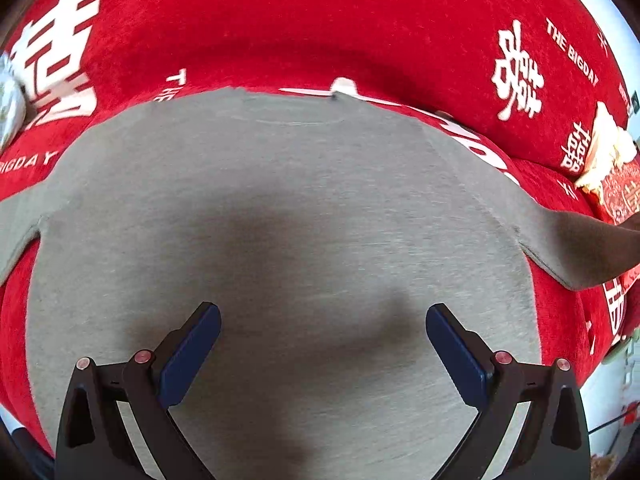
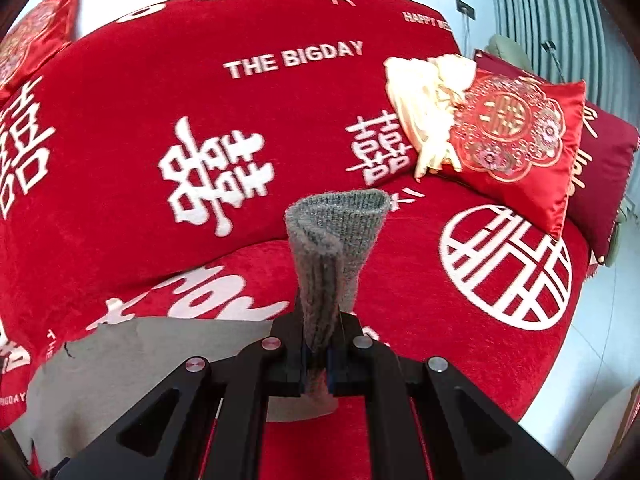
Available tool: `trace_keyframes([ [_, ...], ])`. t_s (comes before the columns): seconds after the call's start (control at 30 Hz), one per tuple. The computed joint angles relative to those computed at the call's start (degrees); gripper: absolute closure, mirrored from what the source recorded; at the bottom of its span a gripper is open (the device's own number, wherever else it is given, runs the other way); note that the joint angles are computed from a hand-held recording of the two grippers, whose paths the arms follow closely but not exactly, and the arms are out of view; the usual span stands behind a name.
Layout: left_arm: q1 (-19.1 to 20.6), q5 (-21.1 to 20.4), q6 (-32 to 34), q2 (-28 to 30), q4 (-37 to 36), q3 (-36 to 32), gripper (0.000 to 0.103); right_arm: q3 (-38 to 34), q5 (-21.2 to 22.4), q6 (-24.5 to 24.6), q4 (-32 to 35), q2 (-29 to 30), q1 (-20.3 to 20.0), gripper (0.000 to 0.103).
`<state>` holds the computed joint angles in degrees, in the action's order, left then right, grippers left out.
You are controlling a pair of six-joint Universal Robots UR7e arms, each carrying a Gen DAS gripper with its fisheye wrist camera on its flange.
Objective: Fold small clothes
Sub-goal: 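Lift the grasped sleeve with the right gripper toward the sweater body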
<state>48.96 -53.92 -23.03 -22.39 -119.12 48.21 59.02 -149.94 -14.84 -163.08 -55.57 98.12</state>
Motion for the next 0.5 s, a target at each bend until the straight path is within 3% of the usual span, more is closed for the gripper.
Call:
trace_keyframes([
  [0.5, 1.77, 0.49, 2.91, -6.52, -5.30, 9.21, 0.000, -11.08, 0.20, -1.85, 4.38, 12.04, 4.82, 0.096],
])
